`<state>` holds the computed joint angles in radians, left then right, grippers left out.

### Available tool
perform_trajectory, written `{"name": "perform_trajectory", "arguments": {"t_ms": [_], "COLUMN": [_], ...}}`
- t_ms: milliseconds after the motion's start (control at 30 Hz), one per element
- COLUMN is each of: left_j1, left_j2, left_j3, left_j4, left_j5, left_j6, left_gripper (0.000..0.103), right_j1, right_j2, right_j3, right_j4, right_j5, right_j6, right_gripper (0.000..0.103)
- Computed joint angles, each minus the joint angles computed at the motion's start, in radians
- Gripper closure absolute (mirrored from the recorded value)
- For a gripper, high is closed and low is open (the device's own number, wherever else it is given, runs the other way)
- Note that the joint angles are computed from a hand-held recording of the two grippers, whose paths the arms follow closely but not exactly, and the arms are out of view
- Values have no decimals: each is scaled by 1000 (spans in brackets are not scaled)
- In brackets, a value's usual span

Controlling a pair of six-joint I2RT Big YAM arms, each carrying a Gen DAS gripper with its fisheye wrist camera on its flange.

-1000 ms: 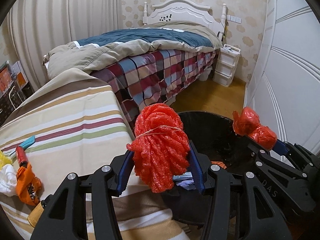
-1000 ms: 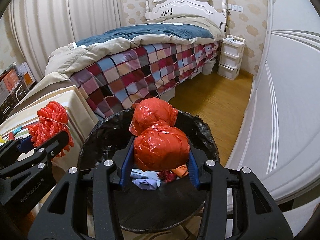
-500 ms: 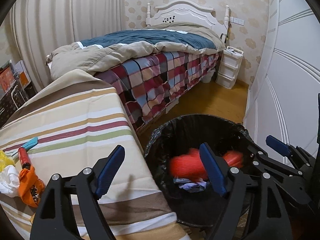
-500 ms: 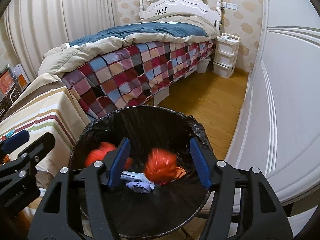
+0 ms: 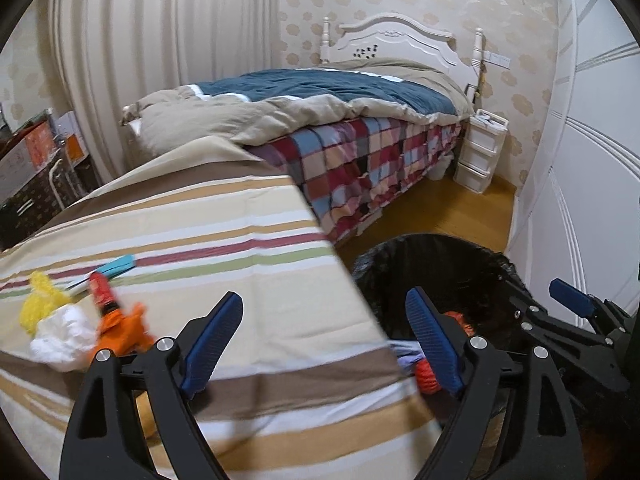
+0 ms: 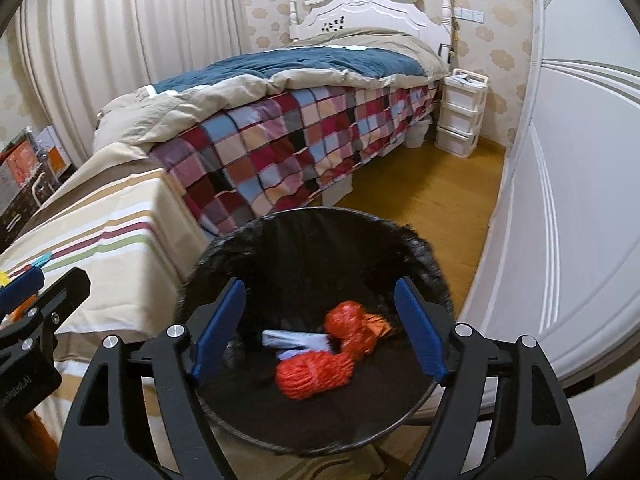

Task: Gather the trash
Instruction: 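Move both open tools back from the bin to the pile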

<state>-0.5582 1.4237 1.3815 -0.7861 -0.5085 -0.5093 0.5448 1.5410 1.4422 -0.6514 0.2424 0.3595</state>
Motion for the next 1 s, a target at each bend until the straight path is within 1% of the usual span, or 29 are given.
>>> {"name": "perform_trajectory", "arguments": {"t_ms": [167,267,467,667,767,1000], "left_j1": [17,34,65,103,128,185], "left_j2": [-99,-161,-277,-367,-406,-489], "left_j3": [-93,-144,-234,-302,-327,-380], "left_j4": [-30,-63,-136,-197,-222,-252], "left_j5": [-20,-29,-71,-113,-111,-94], "left_j6": [-48,-82,-144,-173,-191,-218], "left_gripper": [19,19,18,18,18,18], "right_j1": [55,96,181,253,281,337], "right_j2": [-7,-7,21,65,93,154], "right_j3": [7,15,59,116,150,236], "right_j4": [-12,-18,-41,-75,-92,-135], "right_j5": [-19,-30,-50,-69,-74,-50], "right_j6": [6,5,-12,-25,-35,-42], "right_gripper": [25,24,22,22,22,22]}}
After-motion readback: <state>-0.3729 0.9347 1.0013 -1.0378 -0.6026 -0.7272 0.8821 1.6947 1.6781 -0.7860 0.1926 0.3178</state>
